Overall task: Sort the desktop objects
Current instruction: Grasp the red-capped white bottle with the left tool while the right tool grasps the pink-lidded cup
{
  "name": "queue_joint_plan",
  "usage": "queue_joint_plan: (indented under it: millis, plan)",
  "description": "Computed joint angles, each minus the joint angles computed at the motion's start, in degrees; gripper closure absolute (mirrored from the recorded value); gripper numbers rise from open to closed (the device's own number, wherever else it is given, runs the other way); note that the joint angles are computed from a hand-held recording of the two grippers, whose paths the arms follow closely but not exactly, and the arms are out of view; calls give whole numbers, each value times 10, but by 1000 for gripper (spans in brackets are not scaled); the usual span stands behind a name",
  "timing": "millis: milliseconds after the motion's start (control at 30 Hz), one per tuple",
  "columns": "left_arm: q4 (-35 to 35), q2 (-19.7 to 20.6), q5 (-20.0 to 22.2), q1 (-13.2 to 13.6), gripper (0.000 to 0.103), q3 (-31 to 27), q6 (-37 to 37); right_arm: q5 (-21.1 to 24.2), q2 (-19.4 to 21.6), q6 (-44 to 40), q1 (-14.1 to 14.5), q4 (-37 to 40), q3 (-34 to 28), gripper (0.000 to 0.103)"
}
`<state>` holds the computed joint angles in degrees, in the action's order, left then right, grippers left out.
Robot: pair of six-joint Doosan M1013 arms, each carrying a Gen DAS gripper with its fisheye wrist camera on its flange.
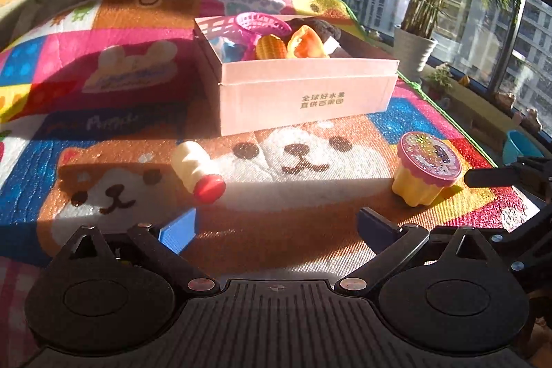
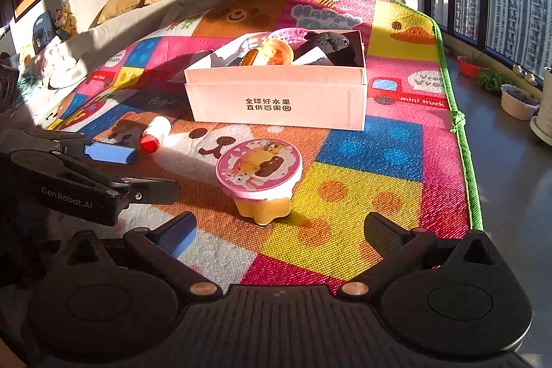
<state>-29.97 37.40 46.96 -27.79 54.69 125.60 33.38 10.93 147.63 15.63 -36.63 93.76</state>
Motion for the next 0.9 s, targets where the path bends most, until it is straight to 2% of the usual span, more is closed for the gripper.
queue_joint_plan:
  millis: [133, 200, 333, 433, 533, 700, 800, 900]
  plan:
    - [32, -1, -13, -2, 0, 0, -42, 7, 3, -7, 3, 2, -3, 0]
    - [46, -3, -13, -3, 0, 2, -35, 9, 4, 0, 5, -10, -2, 0]
    - [1, 3, 10, 5, 0, -7, 2, 32, 10, -31, 9, -8, -12, 0]
    - [-7, 16, 16, 7, 0, -29, -6, 30, 10, -29, 10, -16, -10, 0]
    - [-19, 35, 38, 7, 0, -61, -16, 18, 7, -20, 8, -18, -4, 0]
    - [-99, 59, 110, 14, 0, -102, 26, 19, 8, -17, 10, -25, -5, 0]
    - [-93, 45, 84, 10, 0, -77, 62, 16, 7, -14, 9, -26, -3, 0]
    - [-41, 24, 12, 4, 0, -44, 65, 17, 7, -12, 10, -29, -3, 0]
